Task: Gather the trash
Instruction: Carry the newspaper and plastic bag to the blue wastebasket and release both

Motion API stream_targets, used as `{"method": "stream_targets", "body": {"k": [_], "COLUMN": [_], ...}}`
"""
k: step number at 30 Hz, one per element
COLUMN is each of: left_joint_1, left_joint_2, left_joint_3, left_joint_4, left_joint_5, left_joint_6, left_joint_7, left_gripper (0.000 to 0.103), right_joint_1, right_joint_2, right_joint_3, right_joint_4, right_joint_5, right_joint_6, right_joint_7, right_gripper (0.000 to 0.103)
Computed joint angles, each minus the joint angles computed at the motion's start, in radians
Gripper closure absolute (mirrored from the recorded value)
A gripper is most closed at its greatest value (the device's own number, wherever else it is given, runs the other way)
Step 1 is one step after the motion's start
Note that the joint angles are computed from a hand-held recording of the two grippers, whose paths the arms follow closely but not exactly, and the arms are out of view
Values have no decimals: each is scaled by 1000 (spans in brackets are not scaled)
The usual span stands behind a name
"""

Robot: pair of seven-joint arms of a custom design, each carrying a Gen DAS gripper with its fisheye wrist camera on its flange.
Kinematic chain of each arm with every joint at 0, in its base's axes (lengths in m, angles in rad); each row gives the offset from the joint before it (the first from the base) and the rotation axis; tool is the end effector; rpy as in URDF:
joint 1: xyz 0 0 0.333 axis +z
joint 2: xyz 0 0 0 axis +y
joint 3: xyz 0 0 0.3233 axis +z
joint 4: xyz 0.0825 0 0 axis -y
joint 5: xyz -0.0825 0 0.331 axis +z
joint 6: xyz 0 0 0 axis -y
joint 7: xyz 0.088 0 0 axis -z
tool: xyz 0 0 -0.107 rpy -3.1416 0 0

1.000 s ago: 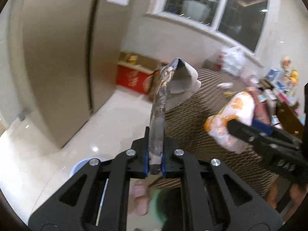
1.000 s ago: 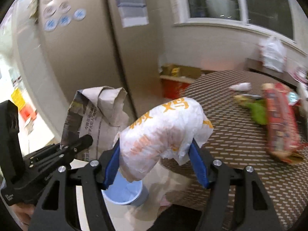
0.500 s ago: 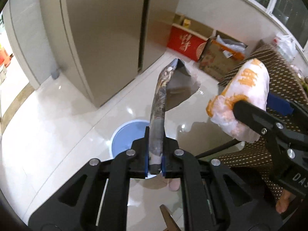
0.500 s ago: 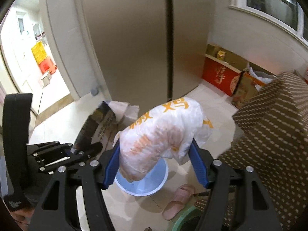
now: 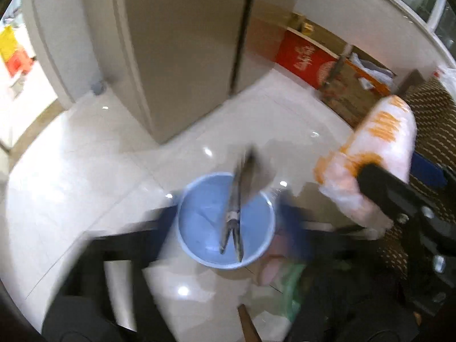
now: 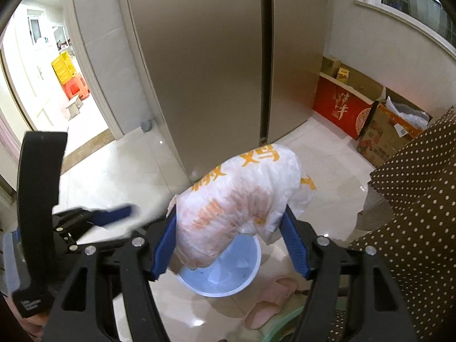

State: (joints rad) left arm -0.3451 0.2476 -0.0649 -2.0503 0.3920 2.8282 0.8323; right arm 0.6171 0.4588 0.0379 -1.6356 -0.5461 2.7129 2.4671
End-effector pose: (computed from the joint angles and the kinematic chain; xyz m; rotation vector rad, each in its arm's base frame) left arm 0.5333 -0.2502 0.4178 -1.9447 1.9568 -0.6658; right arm 0.5279 0.4229 0.4521 -1.9197 1.6064 -0.4720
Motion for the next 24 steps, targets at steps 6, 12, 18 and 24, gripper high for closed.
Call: {"method": "stream_targets", "body": {"k": [6,12,18,24], "left_joint_1": [24,39,53,81], "left_joint_2": [-18,-54,-95,-116], "left_joint_3": [2,5,3,-14], "left_joint_4": [-32,-72,-98,-103], "left_joint_5": [-21,-28,47,63], "left_joint_6": [11,21,25,31], "left_joint_7": [2,-29,-108,-145], "left_gripper": [23,23,23,23], "right_joint_1": [-2,3,12,40], "right_joint_2": [12,29,54,70], "right_joint_3": [0,3,-2,-29], "right_joint_4": [13,40,84,137], "right_joint_5": [3,13,21,-4], "right_joint_6": [-10,-16,-15,-23], "right_joint_7": [-2,-18,-34,-21], "right_gripper": [35,34,31,18]}}
